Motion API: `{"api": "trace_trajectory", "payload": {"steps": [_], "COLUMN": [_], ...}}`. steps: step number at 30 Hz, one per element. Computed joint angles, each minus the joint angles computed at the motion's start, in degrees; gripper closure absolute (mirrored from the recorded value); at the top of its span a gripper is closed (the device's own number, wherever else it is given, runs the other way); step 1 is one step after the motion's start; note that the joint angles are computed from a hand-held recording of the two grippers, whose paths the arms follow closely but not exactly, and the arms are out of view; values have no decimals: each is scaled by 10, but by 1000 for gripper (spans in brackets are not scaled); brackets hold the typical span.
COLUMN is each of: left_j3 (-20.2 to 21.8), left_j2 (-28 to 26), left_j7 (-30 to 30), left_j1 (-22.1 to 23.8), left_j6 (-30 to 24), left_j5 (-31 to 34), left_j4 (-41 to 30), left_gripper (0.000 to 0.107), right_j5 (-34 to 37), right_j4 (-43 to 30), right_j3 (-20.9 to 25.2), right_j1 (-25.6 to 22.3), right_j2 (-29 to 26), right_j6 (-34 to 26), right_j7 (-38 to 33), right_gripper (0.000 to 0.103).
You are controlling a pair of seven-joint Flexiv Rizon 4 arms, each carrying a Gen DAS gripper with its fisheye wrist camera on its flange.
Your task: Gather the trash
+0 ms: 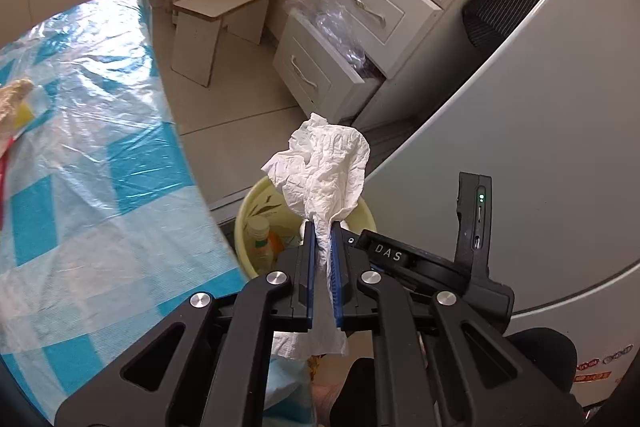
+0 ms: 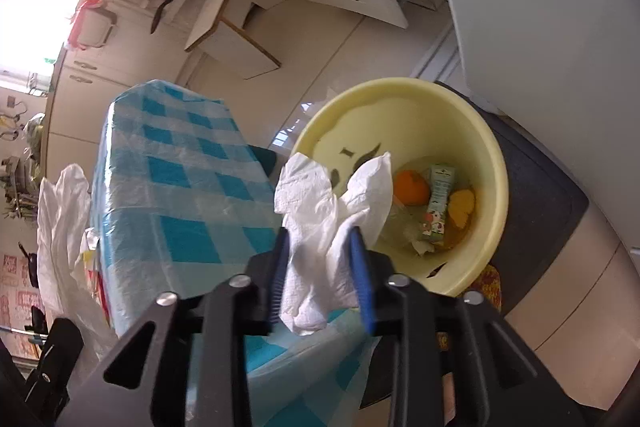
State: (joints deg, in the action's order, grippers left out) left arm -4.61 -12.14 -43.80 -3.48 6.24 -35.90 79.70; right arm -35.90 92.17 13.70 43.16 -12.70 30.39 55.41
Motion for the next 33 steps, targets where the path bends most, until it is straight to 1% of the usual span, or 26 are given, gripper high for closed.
{"api": "trace_trajectory", "payload": {"steps": [4, 6, 7, 9, 11, 12, 13, 15, 16, 18, 19, 21, 22, 24, 27, 29, 30, 31, 32, 33], "left_j3": [-11, -15, -15, -20, -24, -24, -25, -28, -29, -27, -26, -24, -23, -22, -20, -17, -18, -17, -14, -13], "left_j2": [-22, -40, -45, -59, -68, -69, -71, -72, -73, -66, -63, -58, -57, -54, -51, -48, -50, -47, -44, -44], "left_j7": [-29, -49, -56, -57, -59, -57, -53, -40, -32, -12, -2, 10, 12, 18, 20, 19, 23, 25, 24, 23], "left_j1": [-25, -33, -33, -37, -39, -39, -39, -33, -28, -26, -25, -26, -25, -22, -17, -15, -8, -7, -7, -4], "left_j6": [9, -5, -9, -21, -31, -31, -30, -40, -49, -46, -46, -45, -44, -44, -46, -37, -46, -43, -32, -29], "left_j5": [38, 58, 63, 72, 76, 75, 73, 58, 48, 42, 42, 46, 44, 37, 23, 19, 8, 4, 7, 3], "left_j4": [-5, -21, -24, -41, -55, -58, -60, -61, -60, -52, -49, -46, -45, -42, -41, -38, -40, -36, -33, -32], "left_gripper": [99, 94, 90, 86, 74, 72, 68, 66, 64, 64, 64, 63, 63, 63, 63, 60, 60, 60, 55, 53], "right_j5": [-4, -3, -5, -15, -24, -28, -28, -21, -12, 22, 35, 49, 60, 91, 140, 138, 157, 167, 179, 203], "right_j4": [30, 31, 35, 52, 65, 64, 58, 40, 32, 10, 13, 32, 36, 30, -2, -10, -24, -33, -45, -68], "right_j3": [6, 13, 17, 23, 30, 34, 37, 41, 41, 40, 37, 27, 25, 26, 29, 17, 22, 22, 22, 29], "right_j1": [3, 6, 8, 9, 10, 13, 18, 30, 33, 39, 39, 40, 41, 43, 42, 54, 52, 54, 57, 56], "right_j2": [22, 30, 36, 44, 47, 44, 36, 19, 11, -12, -19, -26, -29, -38, -71, -95, -113, -129, -144, -164], "right_j6": [-8, -36, -45, -30, 1, 14, 23, 38, 45, 53, 73, 122, 129, 120, 93, 88, 77, 72, 61, 37], "right_j7": [62, 79, 96, 136, 169, 173, 169, 152, 136, 94, 94, 119, 125, 114, 53, 48, 16, -3, -22, -55], "right_gripper": [54, 50, 49, 49, 49, 49, 49, 49, 49, 49, 49, 49, 49, 49, 49, 46, 45, 45, 44, 44]}}
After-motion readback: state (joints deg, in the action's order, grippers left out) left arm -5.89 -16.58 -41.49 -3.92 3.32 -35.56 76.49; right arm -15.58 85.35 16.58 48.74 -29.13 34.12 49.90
